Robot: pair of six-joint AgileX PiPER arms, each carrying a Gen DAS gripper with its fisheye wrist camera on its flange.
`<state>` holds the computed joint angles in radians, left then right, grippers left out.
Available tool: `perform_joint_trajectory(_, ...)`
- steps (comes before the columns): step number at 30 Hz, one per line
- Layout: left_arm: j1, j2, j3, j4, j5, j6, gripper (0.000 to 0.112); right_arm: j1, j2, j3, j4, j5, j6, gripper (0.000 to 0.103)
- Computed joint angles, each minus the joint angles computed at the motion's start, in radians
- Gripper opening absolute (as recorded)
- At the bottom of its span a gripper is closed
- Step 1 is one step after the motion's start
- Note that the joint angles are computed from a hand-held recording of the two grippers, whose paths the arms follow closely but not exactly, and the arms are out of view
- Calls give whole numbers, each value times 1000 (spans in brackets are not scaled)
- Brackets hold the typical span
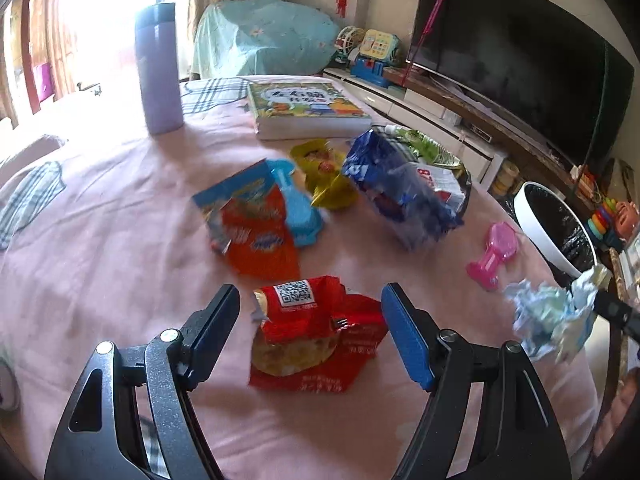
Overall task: Collect trash
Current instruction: 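Carry the red bag and clear wrapper with both tools over the bin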
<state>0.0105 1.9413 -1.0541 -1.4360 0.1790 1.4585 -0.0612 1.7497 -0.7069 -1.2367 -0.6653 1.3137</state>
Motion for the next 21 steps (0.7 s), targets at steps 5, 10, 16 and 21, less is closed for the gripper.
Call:
perform_joint_trajectory(5, 0, 1, 37, -27, -18, 50, 65, -21, -10, 15, 1, -18, -12, 3)
perform_joint_trajectory(10, 6, 8, 56, 16, 69, 11, 10, -38, -18, 38, 25, -35, -44, 3)
perform_joint_trajectory(16, -39, -51, 110, -183, 103, 193, 3, -90, -42, 60, 24, -60, -61, 3)
perform_joint_trajectory(21, -127, -76, 95, -147, 111, 142, 2, -159, -67, 82, 18, -84, -75, 3)
